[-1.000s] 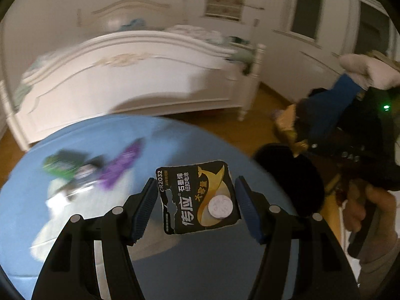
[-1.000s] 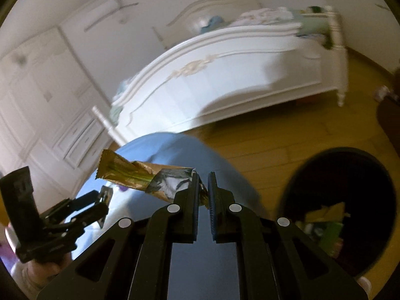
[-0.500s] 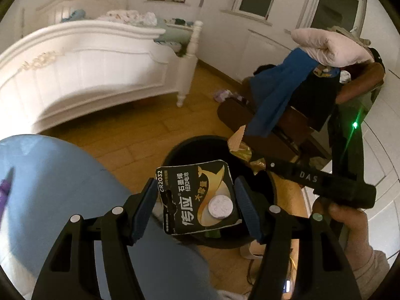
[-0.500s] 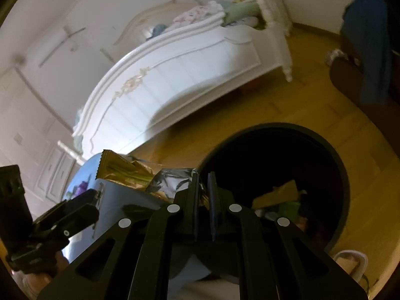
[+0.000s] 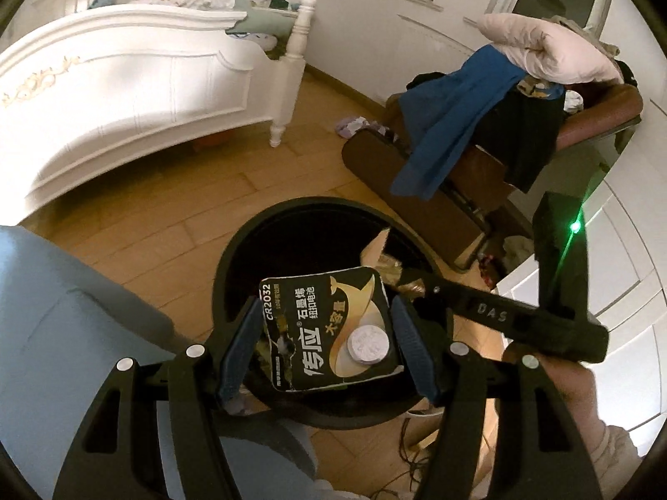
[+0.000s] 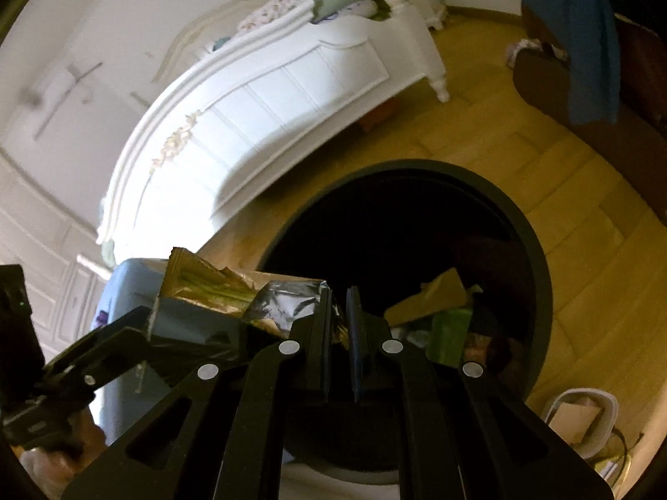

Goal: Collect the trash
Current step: 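Carry battery card and gold wrapper over the bin and open both tools, then return to the table and grasp the green Doublemint gum box with right tool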

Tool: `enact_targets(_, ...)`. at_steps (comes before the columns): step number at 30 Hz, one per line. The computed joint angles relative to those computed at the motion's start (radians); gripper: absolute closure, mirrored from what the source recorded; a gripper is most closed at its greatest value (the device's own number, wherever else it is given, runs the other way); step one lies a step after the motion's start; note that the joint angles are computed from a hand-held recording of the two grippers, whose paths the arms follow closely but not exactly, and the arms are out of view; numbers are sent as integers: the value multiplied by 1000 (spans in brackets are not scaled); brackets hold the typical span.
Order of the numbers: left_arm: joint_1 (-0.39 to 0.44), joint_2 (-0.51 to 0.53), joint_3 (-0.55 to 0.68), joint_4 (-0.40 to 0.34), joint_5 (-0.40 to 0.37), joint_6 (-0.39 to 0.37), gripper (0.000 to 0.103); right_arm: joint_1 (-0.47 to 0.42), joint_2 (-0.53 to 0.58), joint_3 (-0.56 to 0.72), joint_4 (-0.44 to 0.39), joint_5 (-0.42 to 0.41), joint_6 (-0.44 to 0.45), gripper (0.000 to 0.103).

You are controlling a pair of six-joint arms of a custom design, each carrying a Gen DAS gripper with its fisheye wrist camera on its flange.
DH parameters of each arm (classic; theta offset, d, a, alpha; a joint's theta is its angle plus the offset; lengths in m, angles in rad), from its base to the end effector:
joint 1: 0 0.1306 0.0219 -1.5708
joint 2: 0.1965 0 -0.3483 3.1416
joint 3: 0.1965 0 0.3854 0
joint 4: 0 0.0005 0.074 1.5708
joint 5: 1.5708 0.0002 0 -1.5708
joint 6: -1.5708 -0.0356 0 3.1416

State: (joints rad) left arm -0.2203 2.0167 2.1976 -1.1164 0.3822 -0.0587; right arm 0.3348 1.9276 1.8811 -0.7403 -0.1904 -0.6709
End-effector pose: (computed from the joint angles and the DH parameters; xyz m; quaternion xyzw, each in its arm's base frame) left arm 0.6538 -0.1605 0.3925 0.1884 0.9154 -0.2046 0.2911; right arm 0.6276 0.2250 0.3317 0.1181 0.9131 0.2602 0.2909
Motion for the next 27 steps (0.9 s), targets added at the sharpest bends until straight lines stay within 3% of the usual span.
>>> enact_targets(3,-7,18,29,-14,-3,-18,37,-7,6,-2,-9,1,-7,94)
enact_targets(5,-10,28,46,-25,-3,-28,36,-12,10,0,-16,-1,-7,77)
enact_targets(6,-10,31,50,-28,0,-33,29,-13,9,-1,-17,1,-10,71)
enact_targets(8,-14,27,46,-22,2,-37,24,-14,-4,-20,-1,17,-26,43)
enact_targets(9,-14,21,37,-15,5,-40,23,-15,-9,-26,7,20,-31,40)
enact_targets(19,28,-106,-111,65,52,-19,23,34,-4,57,-31,48,6,38)
enact_targets(27,135,-230,-249,148,40,31,23,135,142,380,-170,44,98,38)
